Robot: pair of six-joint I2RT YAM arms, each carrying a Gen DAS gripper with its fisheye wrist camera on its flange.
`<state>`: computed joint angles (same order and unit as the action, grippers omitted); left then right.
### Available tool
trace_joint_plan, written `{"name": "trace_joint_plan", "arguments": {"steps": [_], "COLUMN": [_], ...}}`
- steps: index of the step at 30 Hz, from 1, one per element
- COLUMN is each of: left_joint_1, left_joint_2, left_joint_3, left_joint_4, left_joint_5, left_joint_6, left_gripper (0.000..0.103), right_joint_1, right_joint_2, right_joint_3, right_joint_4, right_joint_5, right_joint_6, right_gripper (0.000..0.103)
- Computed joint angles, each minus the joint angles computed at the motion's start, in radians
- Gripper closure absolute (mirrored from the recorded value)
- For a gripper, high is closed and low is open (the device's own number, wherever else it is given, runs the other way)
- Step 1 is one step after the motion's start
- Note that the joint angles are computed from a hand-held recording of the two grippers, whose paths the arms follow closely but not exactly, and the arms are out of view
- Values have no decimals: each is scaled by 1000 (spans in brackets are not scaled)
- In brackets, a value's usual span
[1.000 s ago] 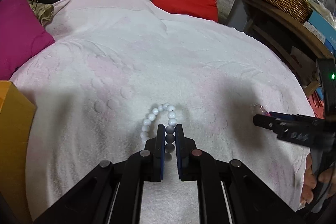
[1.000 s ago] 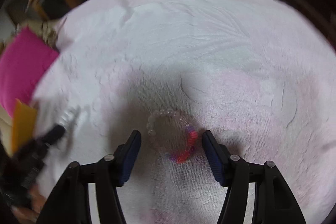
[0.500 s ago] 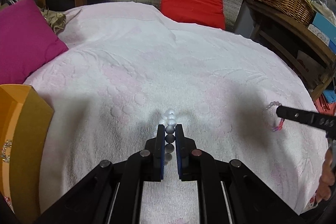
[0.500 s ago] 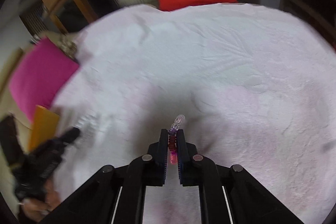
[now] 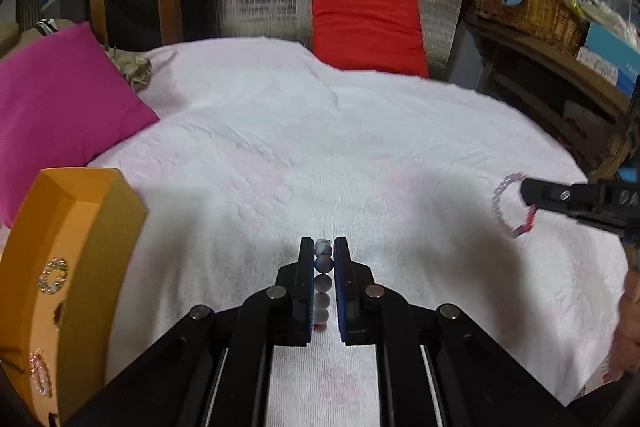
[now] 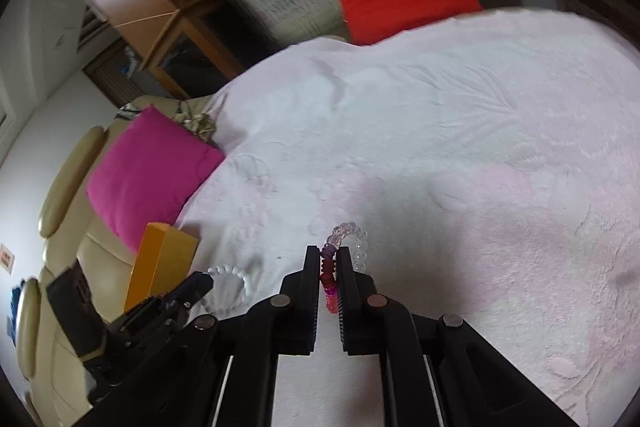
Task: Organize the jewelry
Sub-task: 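Carry the white and pink-clear bracelets over the orange box with both grippers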
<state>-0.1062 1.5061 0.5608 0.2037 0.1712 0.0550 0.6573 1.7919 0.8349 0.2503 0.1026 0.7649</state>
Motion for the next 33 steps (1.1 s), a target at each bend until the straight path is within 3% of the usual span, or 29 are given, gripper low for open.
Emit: {"name": "trace_joint_plan", "arguments": {"steps": [8,16,24,33], "left_joint_1": [95,280,504,769], "left_joint_2": [-308,-575,-717,-718], "left_joint_3": [-105,-108,-58,12], "left_joint_4": [-154,-375,-536,-630], "left_joint_5": [10,114,266,459], "left_joint_6": [48,133,215,315], "left_gripper": [94,94,94,94], "right_joint_1": [122,239,326,408], "right_joint_2": [2,10,25,92], "right_joint_3": [38,109,261,488], "right_joint_4": [29,-31,-184,-364], "right_joint_5": [88,141,198,245], "right_joint_6": [8,35,21,-11], "right_gripper": [94,94,94,94]}}
